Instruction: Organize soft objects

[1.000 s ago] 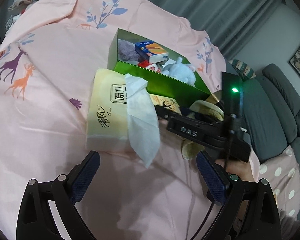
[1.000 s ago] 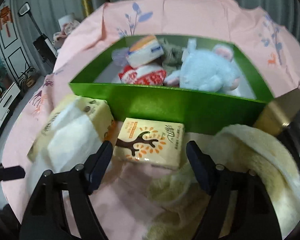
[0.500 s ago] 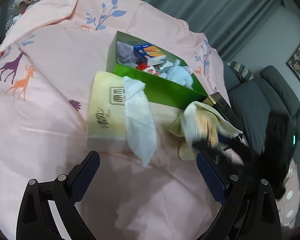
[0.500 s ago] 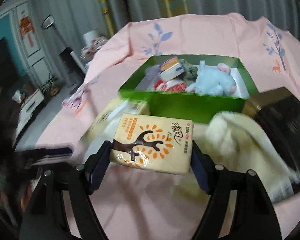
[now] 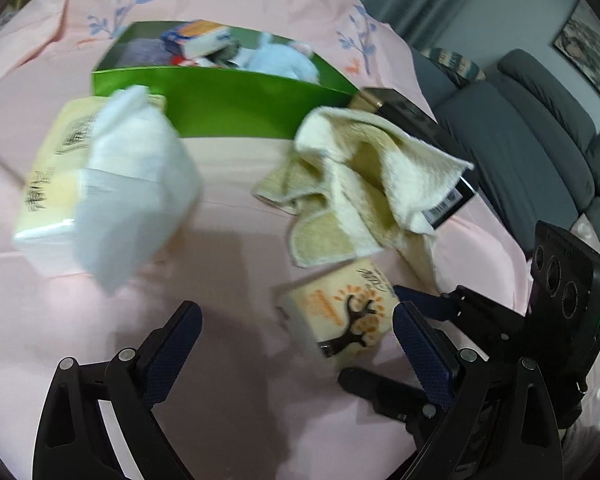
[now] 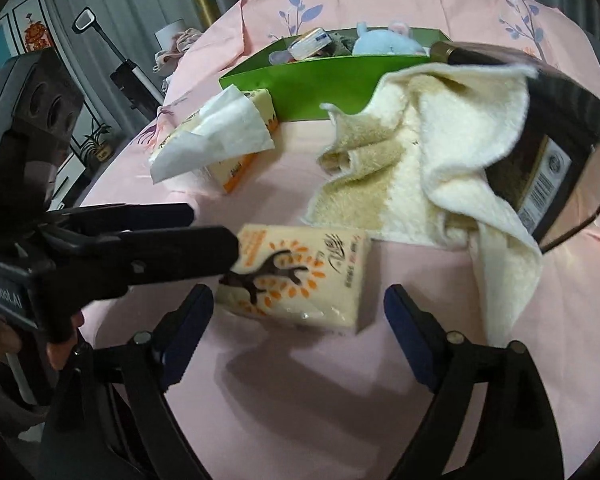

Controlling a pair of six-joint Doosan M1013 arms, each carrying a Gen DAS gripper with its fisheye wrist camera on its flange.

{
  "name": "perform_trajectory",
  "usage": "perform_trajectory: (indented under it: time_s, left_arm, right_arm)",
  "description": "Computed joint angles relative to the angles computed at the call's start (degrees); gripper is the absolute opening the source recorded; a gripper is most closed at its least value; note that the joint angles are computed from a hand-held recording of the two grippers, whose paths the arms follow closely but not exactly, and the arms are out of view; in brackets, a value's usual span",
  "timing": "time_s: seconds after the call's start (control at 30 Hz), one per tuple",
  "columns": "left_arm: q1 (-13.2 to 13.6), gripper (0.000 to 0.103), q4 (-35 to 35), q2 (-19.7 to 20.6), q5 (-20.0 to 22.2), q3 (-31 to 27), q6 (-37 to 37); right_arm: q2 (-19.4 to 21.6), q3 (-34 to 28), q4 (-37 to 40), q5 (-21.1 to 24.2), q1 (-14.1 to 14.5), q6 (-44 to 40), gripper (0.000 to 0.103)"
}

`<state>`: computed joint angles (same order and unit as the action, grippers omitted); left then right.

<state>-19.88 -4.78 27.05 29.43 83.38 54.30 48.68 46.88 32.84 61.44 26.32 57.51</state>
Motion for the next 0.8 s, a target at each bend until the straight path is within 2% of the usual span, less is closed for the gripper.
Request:
perform_trajectory:
  time_s: [0.1,0.27,0.33,0.43,0.57,0.67,0.8]
  left_arm:
    - [0.03,0.093,-3.79,0.89,0.66,-0.98,3.26]
    - [0.25,0.068,-7.93,1.70,1.77,-1.84,5.69]
    - [0.52,0.067,-9.71,1.77,1.69,-1.77,6.39]
    - [0.66,0.066,-9.84,1.84,2.27,-1.95,6.10]
    - [-0.39,0.066,-3.13,2.42,4.53,-3.40,2.27]
    - [-0.60,0.066,-2.00,2.39,4.99,-3.65,1.38]
    - [-0.80,0.066,0.71,1.80,4.47,-3.67,-0.32]
  right_arm:
    - [-0.49,1.35,2.38,-0.42,-0.42,-2.63,0.088]
    - [-0.16,1.28,5.37,0.78,-0.79,-5.78,0.084]
    - [-0.24,1.64,5.83,0.65,-0.96,-6.50,0.080]
    - [0.05,1.37,6.29,0.81,-1.01,-7.58,0.064]
    - [-0.93,3.28,6.21,-1.27,-0.88,-9.28,0.059]
    - [-1.40,4.19,7.01,-2.20,-1.01,-9.62,0.053]
    - [-2.46,5.41,7.49,-4.63,-0.76,-11.48,0.052]
